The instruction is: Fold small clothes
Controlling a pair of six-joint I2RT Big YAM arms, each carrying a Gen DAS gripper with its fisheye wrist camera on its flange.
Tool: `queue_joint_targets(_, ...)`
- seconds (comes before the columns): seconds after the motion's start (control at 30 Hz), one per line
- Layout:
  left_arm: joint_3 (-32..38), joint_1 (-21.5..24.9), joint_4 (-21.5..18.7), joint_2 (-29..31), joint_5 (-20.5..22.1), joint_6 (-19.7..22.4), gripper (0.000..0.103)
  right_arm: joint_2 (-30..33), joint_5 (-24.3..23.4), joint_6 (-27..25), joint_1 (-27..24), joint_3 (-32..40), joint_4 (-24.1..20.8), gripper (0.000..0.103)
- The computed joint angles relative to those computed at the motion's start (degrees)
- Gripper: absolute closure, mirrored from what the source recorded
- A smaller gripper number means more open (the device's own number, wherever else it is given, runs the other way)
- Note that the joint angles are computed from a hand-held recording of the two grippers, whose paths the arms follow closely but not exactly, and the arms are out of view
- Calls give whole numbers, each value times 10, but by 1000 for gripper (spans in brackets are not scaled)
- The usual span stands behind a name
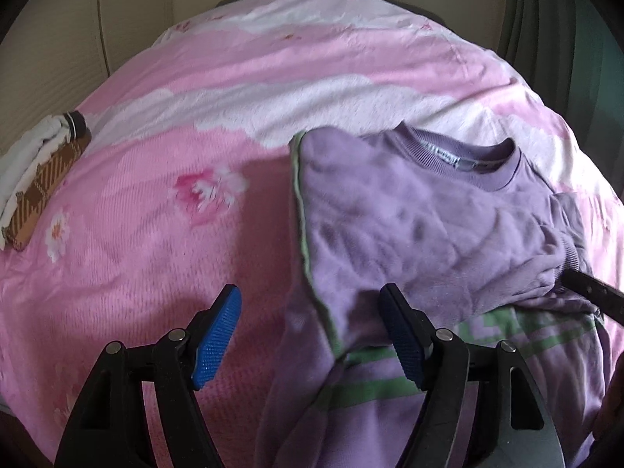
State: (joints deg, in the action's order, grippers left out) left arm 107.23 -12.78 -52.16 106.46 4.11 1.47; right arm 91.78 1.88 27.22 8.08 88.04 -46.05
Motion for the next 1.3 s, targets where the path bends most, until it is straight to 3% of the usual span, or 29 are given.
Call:
queue_joint_targets(0.17, -9, -1, 11, -11, 1, -3, 30, -16, 33, -12, 9, -19, -24, 77)
queue_joint_targets(0.33, 5, -9, 24, -15, 14, 2, 30, -44, 62, -18, 9, -27, 14, 77)
queue_joint_targets(0.47, 25, -14, 21, -1, 22, 2, 30, -20, 54, -50, 10, 12, 26, 77)
queue_joint_targets(0.67, 46, -13, -18, 34, 7, 6, 29, 22, 51, -70, 21, 36, 0, 77)
queue_joint_targets(0.93, 0, 1, 5, -5, 30, -9, 30, 11, 53, -63, 21, 24, -12, 77)
queue_joint_targets(0.97, -15, 2, 11, -20, 30, -5, 30, 1, 52, -67, 22, 20, -3, 75)
queue_joint_targets(1.07, -69, 7, 26, -70, 32, 9, 30, -40, 81, -77, 34, -5, 19, 51)
queue_joint_targets(1.23, -185, 20, 57, -168, 25, 36, 30, -112, 173, -92, 77, -66, 32, 48)
queue_joint_targets(1.3, -221, 25, 64, -197, 29, 44, 30, -147, 215, -83, 99, -101, 30, 40)
